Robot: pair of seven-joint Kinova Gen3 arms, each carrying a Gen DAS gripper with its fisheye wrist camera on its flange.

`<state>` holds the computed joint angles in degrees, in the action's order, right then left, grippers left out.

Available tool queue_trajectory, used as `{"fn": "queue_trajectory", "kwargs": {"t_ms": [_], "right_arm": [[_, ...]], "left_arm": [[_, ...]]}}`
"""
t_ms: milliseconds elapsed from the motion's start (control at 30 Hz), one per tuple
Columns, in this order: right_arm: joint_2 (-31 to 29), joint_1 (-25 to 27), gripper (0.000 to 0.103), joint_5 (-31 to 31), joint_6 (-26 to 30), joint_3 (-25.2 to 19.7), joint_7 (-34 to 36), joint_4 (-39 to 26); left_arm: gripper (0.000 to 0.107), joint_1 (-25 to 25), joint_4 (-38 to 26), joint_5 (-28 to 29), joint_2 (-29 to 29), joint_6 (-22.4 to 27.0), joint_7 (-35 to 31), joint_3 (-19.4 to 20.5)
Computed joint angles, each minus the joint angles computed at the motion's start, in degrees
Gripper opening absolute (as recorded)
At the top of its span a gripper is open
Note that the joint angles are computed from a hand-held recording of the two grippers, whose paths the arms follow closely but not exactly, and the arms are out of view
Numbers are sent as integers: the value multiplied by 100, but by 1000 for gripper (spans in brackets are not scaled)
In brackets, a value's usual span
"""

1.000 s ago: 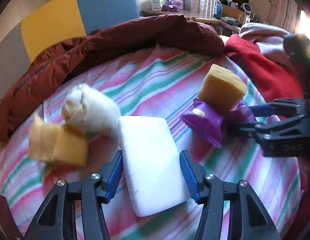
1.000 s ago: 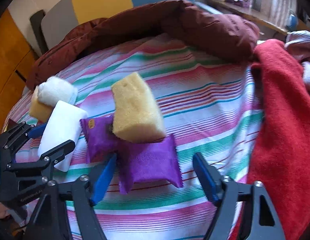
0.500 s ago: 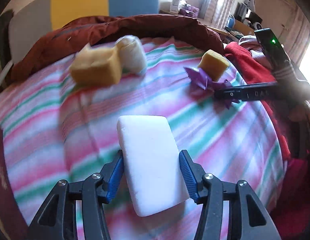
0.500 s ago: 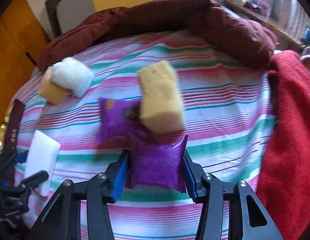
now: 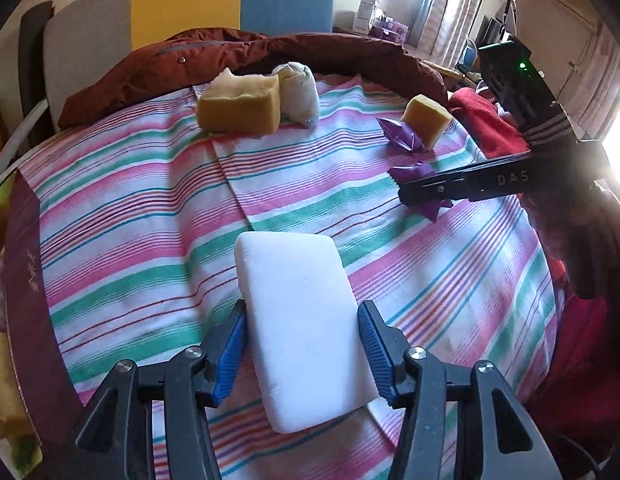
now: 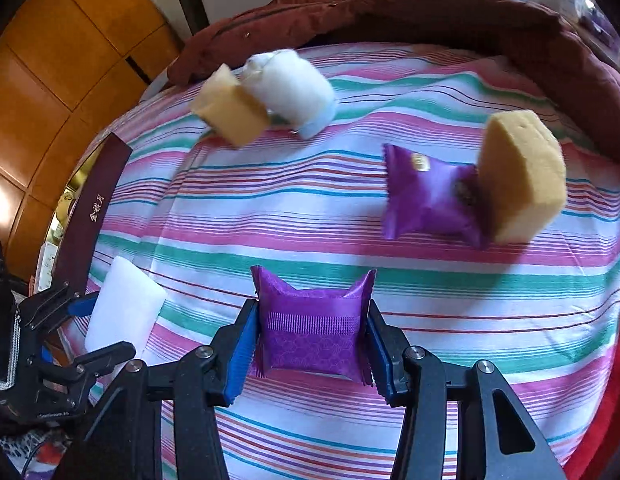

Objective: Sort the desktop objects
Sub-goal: 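Grasp the white block with the left tool while the right tool grasps a purple snack, then carry the white block and purple snack over the gold tray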

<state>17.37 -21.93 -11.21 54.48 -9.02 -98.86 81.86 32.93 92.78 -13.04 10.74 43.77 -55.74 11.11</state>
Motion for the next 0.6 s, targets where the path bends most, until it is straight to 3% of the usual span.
{"fn": "queue_trajectory", "kwargs": {"t_ms": [600], "right_arm": [[294, -1404, 50, 1311, 595, -6, -1341, -855]], "left_arm": [[55, -401, 758, -259, -1060, -304, 498, 225]]}}
